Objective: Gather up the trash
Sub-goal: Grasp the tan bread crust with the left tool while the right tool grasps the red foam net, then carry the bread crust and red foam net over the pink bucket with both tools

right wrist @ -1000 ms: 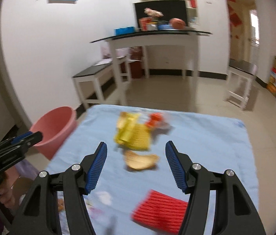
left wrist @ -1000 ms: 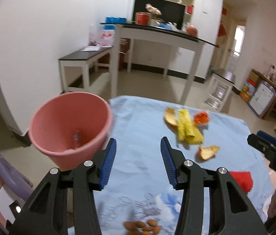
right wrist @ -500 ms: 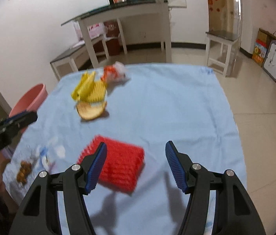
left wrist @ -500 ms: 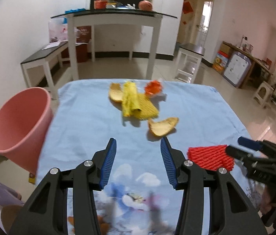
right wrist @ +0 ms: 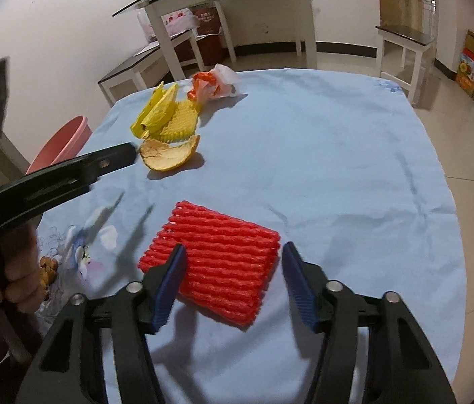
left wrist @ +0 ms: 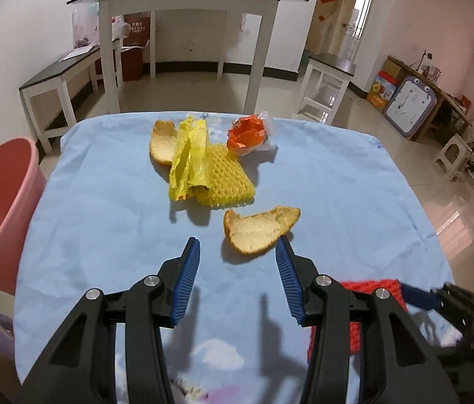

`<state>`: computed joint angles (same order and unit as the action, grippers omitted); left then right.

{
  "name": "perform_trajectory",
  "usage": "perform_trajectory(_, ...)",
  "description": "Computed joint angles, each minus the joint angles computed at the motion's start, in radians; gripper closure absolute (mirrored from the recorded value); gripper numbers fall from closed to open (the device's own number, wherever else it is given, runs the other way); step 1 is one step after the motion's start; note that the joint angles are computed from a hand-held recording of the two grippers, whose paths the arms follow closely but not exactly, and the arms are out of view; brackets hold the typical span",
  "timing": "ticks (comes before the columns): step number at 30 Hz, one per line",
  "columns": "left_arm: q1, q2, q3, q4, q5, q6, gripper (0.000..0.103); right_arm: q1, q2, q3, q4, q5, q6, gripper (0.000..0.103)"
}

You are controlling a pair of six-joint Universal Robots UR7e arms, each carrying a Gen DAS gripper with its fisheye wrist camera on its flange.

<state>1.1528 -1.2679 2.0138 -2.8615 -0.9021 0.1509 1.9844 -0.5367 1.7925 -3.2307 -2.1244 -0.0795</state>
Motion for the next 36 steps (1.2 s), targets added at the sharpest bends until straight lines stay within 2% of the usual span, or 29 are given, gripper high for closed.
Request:
perform_trajectory(1,0.001,0.014,-0.009,-0.002,0.008,0.002,0.056,0.0,0.002,-0.003,0.006,0.001,0.0,0.055)
perform_trajectory(3,0.003,0.035,-0.022,-0.002,0.023,0.004,0.056,-0.004,0.005,-0.005,0.009,0.005,0.0,0.067)
perform_trajectory(4,0.006,0.044,-0.028,-0.002,0.026,0.002,0.056,-0.004,0.007,-0.004,0.003,0.007,-0.001,0.068)
perform_trajectory(6,0.009,0.058,-0.035,-0.008,0.034,0.003,0.056,-0.006,0.006,0.005,-0.018,0.011,-0.007,0.077)
perform_trajectory(7,0.01,0.063,-0.034,-0.016,0.034,0.009,0.062,-0.006,0.006,0.008,-0.029,0.013,-0.012,0.078)
perform_trajectory(9,0.012,0.068,-0.037,-0.01,0.03,0.017,0.081,-0.007,0.005,0.014,-0.048,0.017,-0.02,0.082)
perform_trajectory(12,0.01,0.068,-0.033,-0.017,0.031,0.021,0.098,-0.008,0.007,0.024,-0.081,0.02,-0.027,0.083)
perform_trajectory(20,-0.014,0.039,0.004,-0.071,0.048,0.037,0.099,-0.005,0.015,0.028,-0.14,0.003,-0.032,0.084)
perform_trajectory(36,-0.073,-0.041,0.076,-0.139,0.097,0.053,0.099,0.001,0.023,0.034,-0.184,-0.031,-0.011,0.084)
